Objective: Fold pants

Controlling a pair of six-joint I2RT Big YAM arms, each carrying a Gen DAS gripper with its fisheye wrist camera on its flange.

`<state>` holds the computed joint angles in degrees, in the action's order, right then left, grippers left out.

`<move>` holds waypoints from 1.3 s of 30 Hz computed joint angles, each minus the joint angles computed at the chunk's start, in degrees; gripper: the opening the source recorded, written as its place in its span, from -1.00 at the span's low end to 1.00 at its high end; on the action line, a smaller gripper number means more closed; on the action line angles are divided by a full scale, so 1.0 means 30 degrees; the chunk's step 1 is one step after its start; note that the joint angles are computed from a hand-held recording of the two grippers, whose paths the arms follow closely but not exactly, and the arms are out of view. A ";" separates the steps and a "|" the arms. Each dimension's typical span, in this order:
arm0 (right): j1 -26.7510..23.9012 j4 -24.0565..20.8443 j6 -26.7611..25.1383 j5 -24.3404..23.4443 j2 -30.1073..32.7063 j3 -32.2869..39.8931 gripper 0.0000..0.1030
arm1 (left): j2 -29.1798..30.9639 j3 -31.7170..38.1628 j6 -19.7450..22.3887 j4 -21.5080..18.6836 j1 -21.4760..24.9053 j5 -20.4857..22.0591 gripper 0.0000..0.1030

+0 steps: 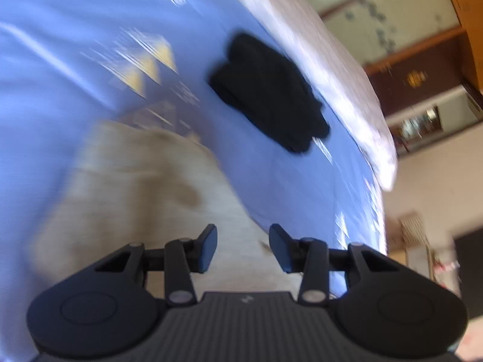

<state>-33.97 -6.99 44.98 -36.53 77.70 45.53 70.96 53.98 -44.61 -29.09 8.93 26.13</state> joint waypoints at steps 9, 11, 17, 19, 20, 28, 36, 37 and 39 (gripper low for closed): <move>0.0709 -0.0726 -0.1215 0.1657 0.0083 0.0430 -0.63 | 0.5480 0.2272 -0.2641 0.1793 -0.0851 -0.1589 -0.89; 0.0625 -0.0555 -0.1216 0.1466 0.0140 0.0365 -0.63 | 0.4730 0.2000 -0.2812 0.1833 -0.0823 -0.2431 -0.91; 0.0647 0.0392 -0.0858 0.1538 -0.0133 -0.0255 -0.63 | 0.2036 0.0549 -0.1343 0.2845 -0.1838 0.0695 -0.69; 0.0671 0.0516 -0.0752 0.1628 -0.0211 -0.0371 -0.63 | 0.2218 0.0951 -0.0210 0.2033 -0.2652 0.1416 -0.60; 0.0656 0.0535 -0.0687 0.1610 -0.0220 -0.0392 -0.63 | 0.2597 0.1381 0.0462 0.1262 -0.3114 0.1478 -0.60; 0.0505 0.0191 -0.0413 0.1278 -0.0269 -0.0335 -0.63 | 0.5167 0.2496 -0.0917 0.0547 -0.5035 -0.3520 -0.90; 0.0709 -0.0587 -0.1102 0.1607 -0.0682 -0.0196 -0.68 | 0.0756 -0.0133 -0.1226 0.0891 -0.5060 -0.3143 -0.43; 0.0747 -0.0774 -0.1027 0.1625 -0.0820 -0.0128 -0.68 | 0.0082 -0.0543 -0.1111 0.0448 -0.5116 -0.3151 -0.42; 0.0729 -0.0152 -0.0433 0.1108 -0.1318 -0.0341 -0.70 | -0.1042 -0.0923 -0.0290 -0.0908 -0.5218 -0.3572 -0.42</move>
